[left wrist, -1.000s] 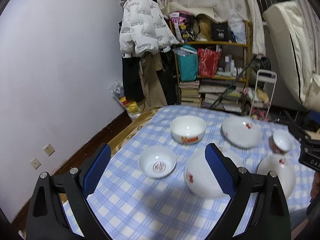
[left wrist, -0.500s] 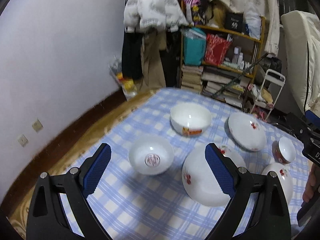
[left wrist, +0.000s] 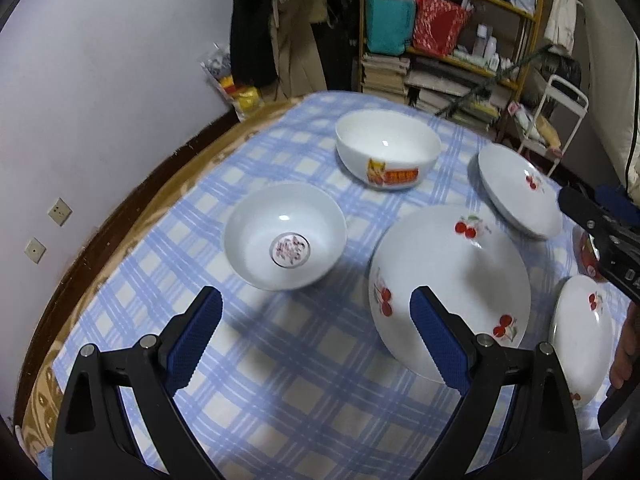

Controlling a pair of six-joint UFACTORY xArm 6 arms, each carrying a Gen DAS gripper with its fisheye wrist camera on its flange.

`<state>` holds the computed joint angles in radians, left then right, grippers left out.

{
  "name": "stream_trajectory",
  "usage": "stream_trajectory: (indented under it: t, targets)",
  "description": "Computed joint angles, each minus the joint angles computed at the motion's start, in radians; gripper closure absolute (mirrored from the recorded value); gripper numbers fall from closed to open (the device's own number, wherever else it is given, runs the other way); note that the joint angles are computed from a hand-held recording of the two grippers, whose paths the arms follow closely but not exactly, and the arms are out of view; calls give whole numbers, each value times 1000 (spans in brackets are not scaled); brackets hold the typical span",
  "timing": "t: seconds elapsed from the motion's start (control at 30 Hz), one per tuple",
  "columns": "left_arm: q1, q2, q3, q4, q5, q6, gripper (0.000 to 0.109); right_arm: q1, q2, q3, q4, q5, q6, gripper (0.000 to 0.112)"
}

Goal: Organize plates and bowls

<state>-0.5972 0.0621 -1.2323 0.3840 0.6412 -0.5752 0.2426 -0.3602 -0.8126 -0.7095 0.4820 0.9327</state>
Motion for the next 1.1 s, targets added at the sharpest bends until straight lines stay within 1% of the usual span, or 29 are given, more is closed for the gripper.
stream_trajectory:
  t: [0.07, 0.17, 0.33, 0.5, 0.6, 0.67, 0.73, 0.8, 0.83, 0.87, 0.97, 1.0, 1.03, 1.07, 1.1]
  targets:
    - [-4, 28, -17, -38, 13, 30, 15, -13, 26, 6, 68, -20, -52, 28]
    - [-12, 61, -36, -62, 24, 62, 15, -31, 61, 11, 179, -47, -135, 33]
    - [-17, 102, -59, -89, 22, 103, 15, -43, 117, 4, 284, -61, -215, 33]
    - [-24, 119, -53, -62, -4, 118, 15, -40, 170, -19, 362, -43, -286, 33]
    - [-24, 144, -76, -108, 11, 150, 15, -33, 197, -30, 376, -23, -310, 34]
    - [-21, 159, -87, -143, 13, 173, 15, -28, 213, -40, 387, -3, -322, 37]
    - [-23, 170, -92, -156, 5, 185, 23, -27, 223, -41, 410, 4, -338, 40]
    - [-26, 183, -103, -174, 16, 209, 25, -28, 235, -45, 424, 16, -343, 42]
    - [-27, 189, -108, -190, 21, 221, 27, -29, 238, -43, 430, 15, -345, 45]
    - [-28, 198, -115, -200, 31, 230, 28, -31, 242, -40, 446, 12, -352, 51]
    - [-27, 219, -132, -212, 47, 241, 36, -35, 257, -43, 520, 17, -403, 61]
    - [-26, 222, -130, -216, 41, 245, 42, -38, 260, -42, 531, 15, -407, 62]
    - [-24, 226, -130, -226, 38, 254, 48, -41, 264, -41, 539, 12, -409, 65]
    - [-20, 235, -137, -250, 38, 273, 52, -43, 264, -37, 546, 6, -412, 74]
    - [-18, 242, -143, -270, 39, 285, 60, -46, 267, -36, 561, 2, -421, 80]
